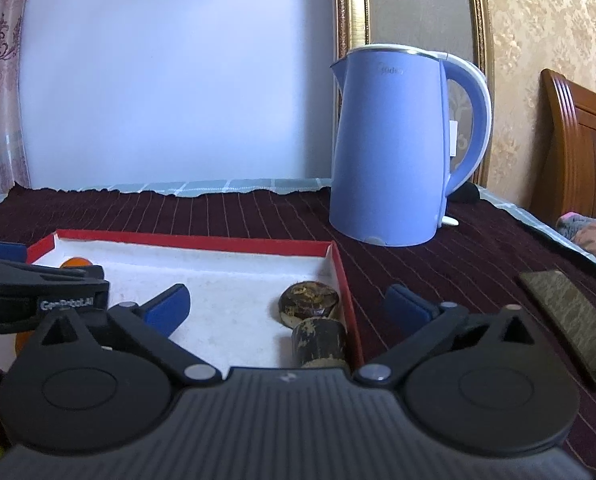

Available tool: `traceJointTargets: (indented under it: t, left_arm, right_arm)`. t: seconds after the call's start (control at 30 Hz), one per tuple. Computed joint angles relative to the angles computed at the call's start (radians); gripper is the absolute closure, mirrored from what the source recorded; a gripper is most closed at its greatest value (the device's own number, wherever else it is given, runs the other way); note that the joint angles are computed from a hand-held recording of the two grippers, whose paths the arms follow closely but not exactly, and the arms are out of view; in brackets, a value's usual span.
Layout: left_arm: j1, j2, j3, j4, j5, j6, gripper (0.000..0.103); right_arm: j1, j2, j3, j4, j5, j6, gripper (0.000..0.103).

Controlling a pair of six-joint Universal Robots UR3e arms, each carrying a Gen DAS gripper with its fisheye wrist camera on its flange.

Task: Organize fruits
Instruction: 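Move both tools back to the fruits in front of the tray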

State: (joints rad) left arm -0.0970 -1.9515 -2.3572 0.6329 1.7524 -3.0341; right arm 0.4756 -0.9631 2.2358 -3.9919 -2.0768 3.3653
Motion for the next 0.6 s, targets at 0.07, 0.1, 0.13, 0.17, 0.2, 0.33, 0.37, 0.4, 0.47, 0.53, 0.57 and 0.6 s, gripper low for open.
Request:
traceJointTargets:
  t: [0.07, 0.1, 0.13, 0.17, 0.2, 0.33, 0.37, 0.4, 0.47, 0.53, 0.57, 0.6]
  left_arm:
    - [0.014, 0.016, -0.026, 0.004, -0.011, -0.002, 0.029]
    - [0.021, 0.024, -0.039, 0.007, -0.017, -0.002, 0.029]
    - [0.026, 0.030, -0.050, 0.009, -0.019, -0.003, 0.029]
    - [0.032, 0.035, -0.059, 0.011, -0.021, -0.004, 0.029]
    - [0.035, 0.039, -0.068, 0.013, -0.022, -0.004, 0.028]
    - [0.055, 0.058, -0.110, 0.033, -0.033, 0.000, 0.022]
    - [0.060, 0.061, -0.120, 0.043, -0.038, 0.001, 0.022]
    - [0.060, 0.061, -0.127, 0.053, -0.035, 0.002, 0.022]
    - [0.059, 0.057, -0.142, 0.081, -0.025, 0.007, 0.021]
    - [0.066, 0.061, -0.161, 0.104, -0.032, 0.010, 0.021]
    - [0.071, 0.064, -0.172, 0.118, -0.036, 0.012, 0.021]
    - [0.077, 0.066, -0.183, 0.130, -0.042, 0.014, 0.021]
  right_arm:
    - [-0.001, -0.001, 0.005, 0.005, 0.006, 0.004, 0.000]
    - [-0.002, -0.002, 0.010, 0.003, 0.008, 0.007, 0.000]
    - [-0.002, -0.003, 0.013, 0.000, 0.007, 0.009, 0.000]
    - [-0.002, -0.003, 0.016, -0.003, 0.008, 0.012, 0.000]
    - [-0.003, -0.004, 0.021, -0.003, 0.011, 0.016, 0.000]
    - [-0.026, -0.035, 0.051, 0.031, 0.058, 0.038, 0.000]
    - [-0.029, -0.041, 0.055, 0.042, 0.064, 0.045, 0.000]
    - [-0.031, -0.046, 0.060, 0.049, 0.067, 0.050, 0.000]
    - [-0.030, -0.048, 0.069, 0.048, 0.069, 0.058, 0.000]
    - [-0.027, -0.049, 0.083, 0.032, 0.069, 0.065, 0.000]
    - [-0.027, -0.050, 0.092, 0.022, 0.071, 0.068, 0.000]
    - [-0.028, -0.050, 0.100, 0.012, 0.073, 0.069, 0.000]
